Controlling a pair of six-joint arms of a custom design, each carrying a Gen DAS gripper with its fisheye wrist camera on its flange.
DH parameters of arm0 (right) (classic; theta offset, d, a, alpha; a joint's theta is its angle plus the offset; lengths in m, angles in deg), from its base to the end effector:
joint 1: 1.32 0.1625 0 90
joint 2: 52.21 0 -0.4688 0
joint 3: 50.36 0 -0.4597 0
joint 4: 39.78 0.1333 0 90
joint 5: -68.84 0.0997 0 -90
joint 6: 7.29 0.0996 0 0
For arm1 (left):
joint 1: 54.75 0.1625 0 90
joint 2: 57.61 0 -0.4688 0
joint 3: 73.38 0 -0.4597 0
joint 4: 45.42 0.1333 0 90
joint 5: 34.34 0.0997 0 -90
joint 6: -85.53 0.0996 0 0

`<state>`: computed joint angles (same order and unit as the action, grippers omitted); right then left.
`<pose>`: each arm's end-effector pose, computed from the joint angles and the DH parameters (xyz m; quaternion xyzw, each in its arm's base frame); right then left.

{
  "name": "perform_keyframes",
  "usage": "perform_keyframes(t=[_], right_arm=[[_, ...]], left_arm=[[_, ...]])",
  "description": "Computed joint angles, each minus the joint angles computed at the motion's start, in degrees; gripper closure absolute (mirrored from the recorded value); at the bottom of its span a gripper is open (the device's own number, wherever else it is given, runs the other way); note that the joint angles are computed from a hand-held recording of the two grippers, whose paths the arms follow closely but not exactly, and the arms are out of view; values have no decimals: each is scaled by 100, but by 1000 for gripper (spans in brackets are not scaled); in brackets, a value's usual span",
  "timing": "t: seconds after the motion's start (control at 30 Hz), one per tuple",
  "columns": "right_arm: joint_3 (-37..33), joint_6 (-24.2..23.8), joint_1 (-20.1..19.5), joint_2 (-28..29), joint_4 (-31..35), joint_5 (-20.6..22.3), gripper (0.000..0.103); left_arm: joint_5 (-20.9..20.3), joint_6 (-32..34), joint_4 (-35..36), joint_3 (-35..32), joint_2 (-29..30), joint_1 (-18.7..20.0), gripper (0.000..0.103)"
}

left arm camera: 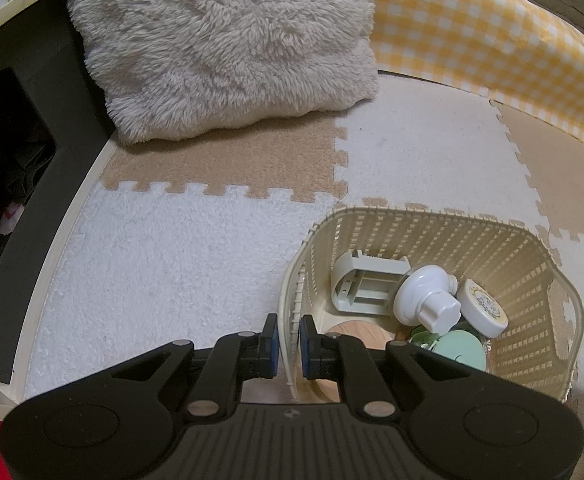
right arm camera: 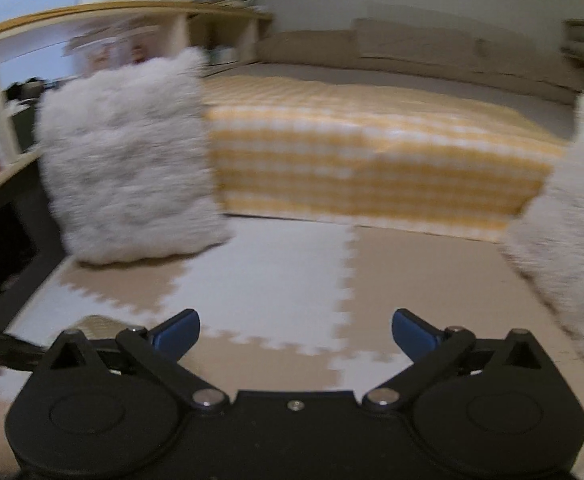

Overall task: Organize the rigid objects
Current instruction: 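Move the right gripper to the white USB charger and grasp it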

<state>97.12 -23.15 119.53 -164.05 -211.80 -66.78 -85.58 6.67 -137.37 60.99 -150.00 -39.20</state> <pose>0.2166 -0.2415 0.3539 0.1957 -0.8384 0.4064 0.3060 -0.2834 -0.2819 0.1998 0.0794 0.8901 -0.2288 0.3861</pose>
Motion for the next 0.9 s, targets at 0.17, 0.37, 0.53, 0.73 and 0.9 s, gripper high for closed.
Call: perform_keyframes(t=[0.17,0.37,0.53,0.73,0.9], right_arm=[[350,-639,-841,-353,-922,38,0],[527,-937,-1919,-743,-1132,269,0],[521,-832,-2671,-1098,-390,659,0],[396,-736,-3121,-1135,526,737,14],[336,-899,-3449,-1095,1247,690,41]], left_arm=[[0,-1,3,-3,4,0,93],[0,1,0,0,1,2,93],[0,-1,3,-2,6,0,93],[0,-2,3,-3,7,-1,93],[1,-2,8,-4,9,2,93]])
